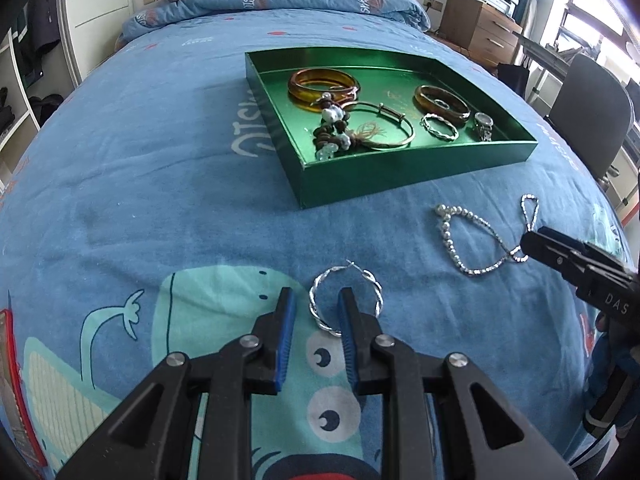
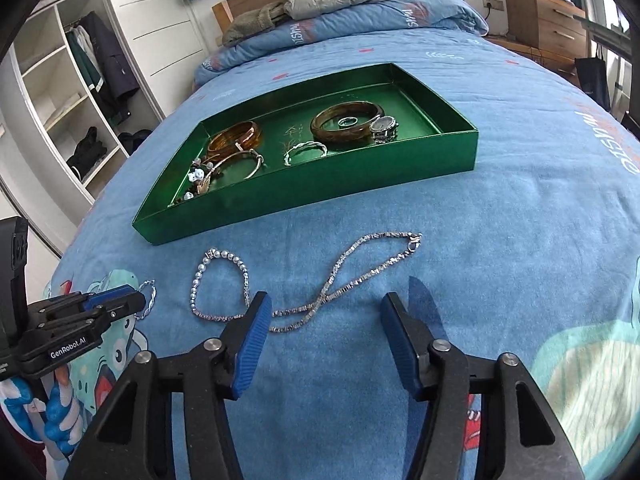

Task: Organize jewelry
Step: 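Move both tools back over the silver necklace and second hoop, then grasp the silver chain necklace with the right tool while the left tool grasps the twisted hoop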

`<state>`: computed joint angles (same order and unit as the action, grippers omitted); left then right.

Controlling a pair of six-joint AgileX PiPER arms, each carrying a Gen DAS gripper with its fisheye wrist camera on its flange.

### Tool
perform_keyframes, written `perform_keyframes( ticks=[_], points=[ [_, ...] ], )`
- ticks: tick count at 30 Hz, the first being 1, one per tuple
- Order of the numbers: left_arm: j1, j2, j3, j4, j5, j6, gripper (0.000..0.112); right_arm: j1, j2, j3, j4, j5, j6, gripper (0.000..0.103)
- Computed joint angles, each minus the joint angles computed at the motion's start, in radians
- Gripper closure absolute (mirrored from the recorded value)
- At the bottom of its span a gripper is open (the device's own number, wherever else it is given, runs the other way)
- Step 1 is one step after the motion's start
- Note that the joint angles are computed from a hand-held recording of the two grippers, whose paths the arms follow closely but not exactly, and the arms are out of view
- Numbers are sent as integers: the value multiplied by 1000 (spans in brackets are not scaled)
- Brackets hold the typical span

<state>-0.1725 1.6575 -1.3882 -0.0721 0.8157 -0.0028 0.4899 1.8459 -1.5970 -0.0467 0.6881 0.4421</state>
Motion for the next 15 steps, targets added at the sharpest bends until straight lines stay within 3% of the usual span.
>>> perform_keyframes(
  ticks=[4, 11, 15],
  points=[
    [-41, -3, 19, 89, -21, -42, 91, 12, 37, -48, -27, 24, -25, 49],
    [-31, -3, 31, 69, -38, -52, 93, 27, 88, -116, -51, 70, -96, 52],
    [-32, -6, 39, 73, -49, -67, 93, 11, 122, -179, 3, 137, -205, 52]
  ],
)
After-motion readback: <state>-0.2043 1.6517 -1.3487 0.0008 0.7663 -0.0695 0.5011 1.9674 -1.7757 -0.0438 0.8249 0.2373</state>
